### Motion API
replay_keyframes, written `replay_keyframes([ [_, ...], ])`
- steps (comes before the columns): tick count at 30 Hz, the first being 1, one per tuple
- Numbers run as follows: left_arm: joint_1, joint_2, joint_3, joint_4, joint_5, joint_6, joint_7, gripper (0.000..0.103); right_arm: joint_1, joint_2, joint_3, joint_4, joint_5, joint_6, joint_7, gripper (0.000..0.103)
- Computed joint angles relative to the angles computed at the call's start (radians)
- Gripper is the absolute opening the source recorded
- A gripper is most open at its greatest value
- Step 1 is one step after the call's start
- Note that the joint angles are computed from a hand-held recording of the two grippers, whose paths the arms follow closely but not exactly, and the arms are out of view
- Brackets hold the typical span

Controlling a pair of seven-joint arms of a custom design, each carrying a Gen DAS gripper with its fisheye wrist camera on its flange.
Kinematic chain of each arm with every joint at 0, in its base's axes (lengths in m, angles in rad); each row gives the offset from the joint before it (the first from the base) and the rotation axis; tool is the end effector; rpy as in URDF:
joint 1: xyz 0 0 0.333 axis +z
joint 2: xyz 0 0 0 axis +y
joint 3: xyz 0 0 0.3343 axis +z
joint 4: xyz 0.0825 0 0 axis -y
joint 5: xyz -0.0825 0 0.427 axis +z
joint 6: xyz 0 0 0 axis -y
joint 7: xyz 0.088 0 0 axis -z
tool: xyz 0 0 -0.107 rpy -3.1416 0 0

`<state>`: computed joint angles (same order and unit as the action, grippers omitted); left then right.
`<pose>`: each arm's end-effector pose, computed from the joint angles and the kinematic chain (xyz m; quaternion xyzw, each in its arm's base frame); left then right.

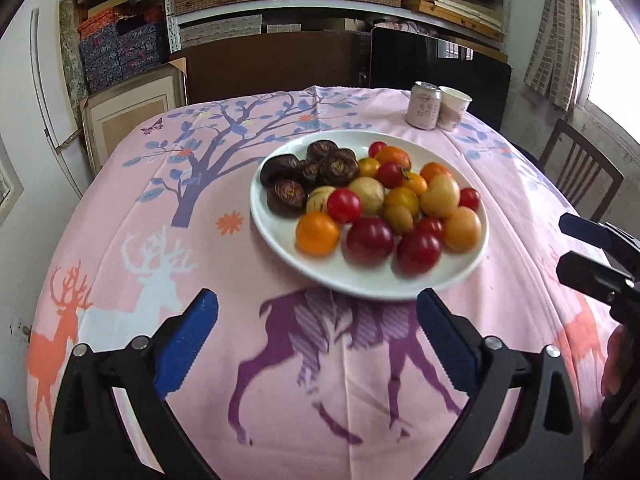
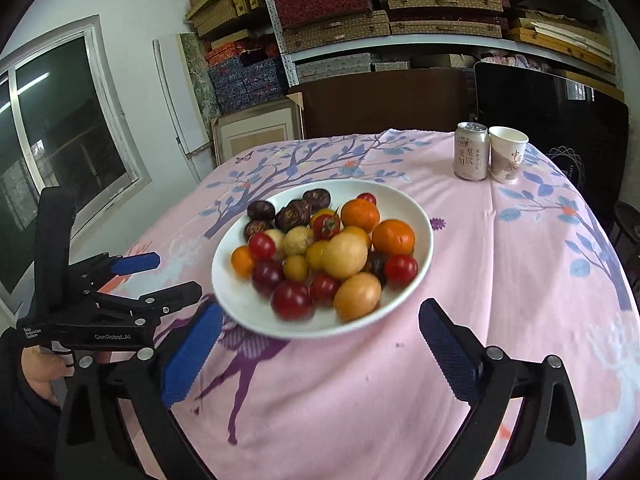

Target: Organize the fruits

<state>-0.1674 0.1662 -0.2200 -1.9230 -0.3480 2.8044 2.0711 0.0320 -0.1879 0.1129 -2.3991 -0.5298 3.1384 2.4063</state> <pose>0.6413 -0.2360 0.4856 -0.4403 0.8194 -0.3242 0.1721 0.5294 0.1241 0.4828 -0.5823 0.6791 -0.2463 0.3729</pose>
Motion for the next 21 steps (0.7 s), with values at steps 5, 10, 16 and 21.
replay_keyframes([
  [5, 0.012, -0.193, -0.009, -0.212, -0.151, -0.005, 0.089, 0.098, -0.074, -0.177, 0.125, -0.155, -0.041, -0.015, 0.128, 0.099],
  [10, -0.03, -0.399, 0.0, -0.458, 0.03, 0.142, -0.049, 0.098, 0.024, -0.312, 0.129, -0.228, -0.004, -0.138, 0.12, 0.099],
  [16, -0.154, -0.604, 0.099, -0.618, -0.122, 0.151, 0.053, 0.098, 0.057, -0.5, 0.198, -0.302, -0.034, -0.256, 0.206, 0.099],
  [21, -0.162, -0.751, 0.109, -0.718, -0.114, 0.163, 0.013, 0.098, 0.105, -0.655, 0.233, -0.353, -0.044, -0.374, 0.272, 0.099],
])
